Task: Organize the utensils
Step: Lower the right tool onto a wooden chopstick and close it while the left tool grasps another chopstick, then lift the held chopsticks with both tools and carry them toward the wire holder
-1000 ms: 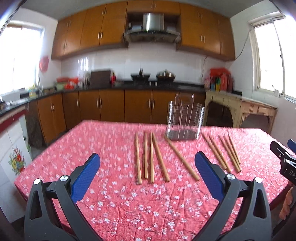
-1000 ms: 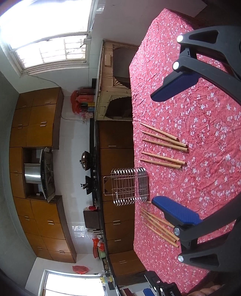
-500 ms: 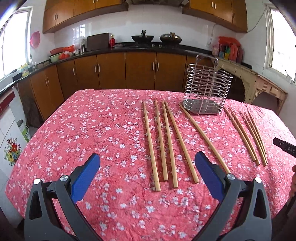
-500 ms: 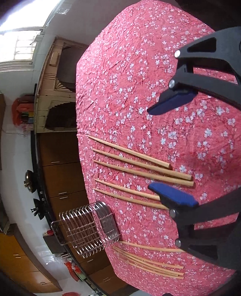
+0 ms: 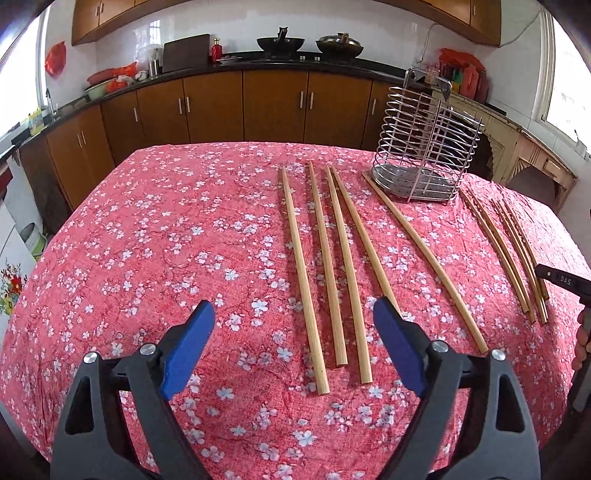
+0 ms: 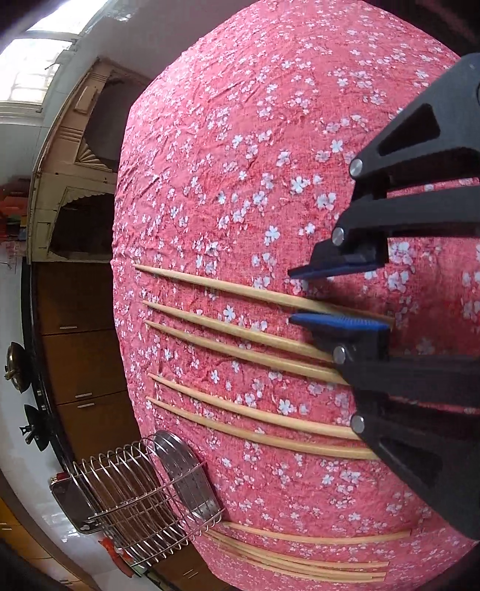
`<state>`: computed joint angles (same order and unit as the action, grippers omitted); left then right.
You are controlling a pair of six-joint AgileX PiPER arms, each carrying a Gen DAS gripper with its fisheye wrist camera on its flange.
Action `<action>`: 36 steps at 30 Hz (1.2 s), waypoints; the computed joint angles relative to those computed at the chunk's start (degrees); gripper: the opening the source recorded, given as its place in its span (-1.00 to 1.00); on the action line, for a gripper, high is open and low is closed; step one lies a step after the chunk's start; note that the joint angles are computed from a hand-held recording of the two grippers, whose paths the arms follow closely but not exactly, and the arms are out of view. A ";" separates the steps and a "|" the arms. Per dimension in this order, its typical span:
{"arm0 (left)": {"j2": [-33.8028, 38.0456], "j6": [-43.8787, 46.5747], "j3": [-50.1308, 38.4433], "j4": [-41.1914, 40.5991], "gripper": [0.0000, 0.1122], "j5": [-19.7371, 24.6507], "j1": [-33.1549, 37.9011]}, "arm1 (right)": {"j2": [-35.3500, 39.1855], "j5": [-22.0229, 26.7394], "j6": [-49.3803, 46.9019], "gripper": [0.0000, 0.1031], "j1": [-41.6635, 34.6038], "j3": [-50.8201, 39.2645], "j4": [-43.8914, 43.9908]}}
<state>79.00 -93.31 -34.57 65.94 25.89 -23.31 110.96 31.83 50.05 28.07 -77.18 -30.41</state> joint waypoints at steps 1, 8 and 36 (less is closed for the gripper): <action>-0.04 0.67 0.10 -0.59 0.42 -0.20 0.16 | -0.14 -0.07 0.17 -0.81 -0.50 0.28 -0.20; 1.43 8.21 -1.21 -6.34 0.06 -2.83 2.14 | -2.43 -1.91 3.53 -0.84 -4.08 4.25 -2.81; 14.45 33.99 -14.99 -21.21 -0.87 -4.15 14.42 | -1.89 -3.53 -2.54 -0.65 -5.90 2.97 0.99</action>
<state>93.45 -59.32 -49.56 44.73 21.74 -8.89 109.08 28.30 47.52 22.17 -74.21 -29.41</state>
